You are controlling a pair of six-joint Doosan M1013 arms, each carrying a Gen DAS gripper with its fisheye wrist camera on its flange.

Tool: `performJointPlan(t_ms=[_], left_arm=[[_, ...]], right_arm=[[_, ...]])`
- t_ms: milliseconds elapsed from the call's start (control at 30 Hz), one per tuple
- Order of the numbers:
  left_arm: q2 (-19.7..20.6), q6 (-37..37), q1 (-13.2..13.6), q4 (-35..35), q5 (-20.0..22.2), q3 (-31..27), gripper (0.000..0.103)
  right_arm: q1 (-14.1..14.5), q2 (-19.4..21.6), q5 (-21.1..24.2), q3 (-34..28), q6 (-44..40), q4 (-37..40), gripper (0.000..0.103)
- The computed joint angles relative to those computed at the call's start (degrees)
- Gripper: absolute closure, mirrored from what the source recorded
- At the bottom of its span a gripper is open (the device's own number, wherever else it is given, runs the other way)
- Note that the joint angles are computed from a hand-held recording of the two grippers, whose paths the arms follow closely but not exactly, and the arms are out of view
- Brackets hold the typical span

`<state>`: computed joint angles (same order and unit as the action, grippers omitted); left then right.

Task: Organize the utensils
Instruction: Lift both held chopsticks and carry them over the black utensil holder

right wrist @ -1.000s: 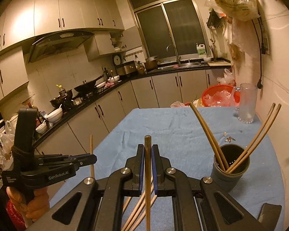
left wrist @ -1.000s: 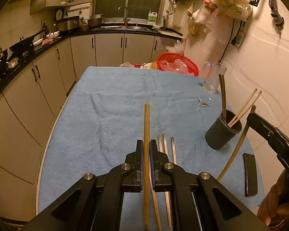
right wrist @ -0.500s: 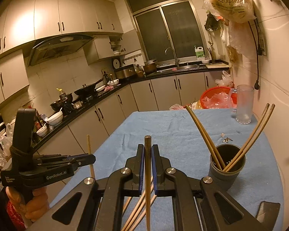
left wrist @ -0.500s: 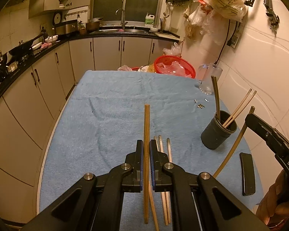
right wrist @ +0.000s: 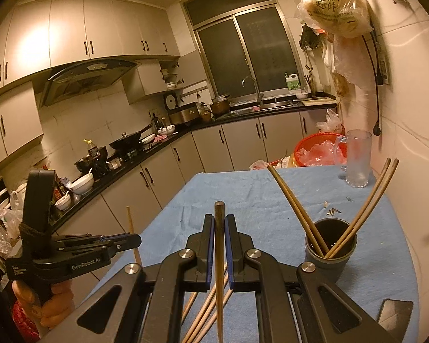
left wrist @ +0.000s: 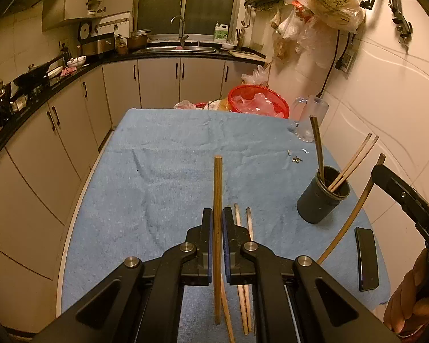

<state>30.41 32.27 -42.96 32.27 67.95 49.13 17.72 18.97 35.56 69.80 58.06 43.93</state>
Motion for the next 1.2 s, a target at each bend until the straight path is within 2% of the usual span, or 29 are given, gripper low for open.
performJointPlan(t_ms=[700,1200], left_arm=[[1.45,2.44,-0.56,0.54,1.49,-3.33,0.097],[4.79,6.81,-0.75,-0.88,3.41,-9.91,0.097]], right_arm=[[-0.54,-0.96,-1.32,0.67,1.53,0.54,0.095],[-1.84,-1.46,-2.26,0.77,1.93,1.38,0.095]])
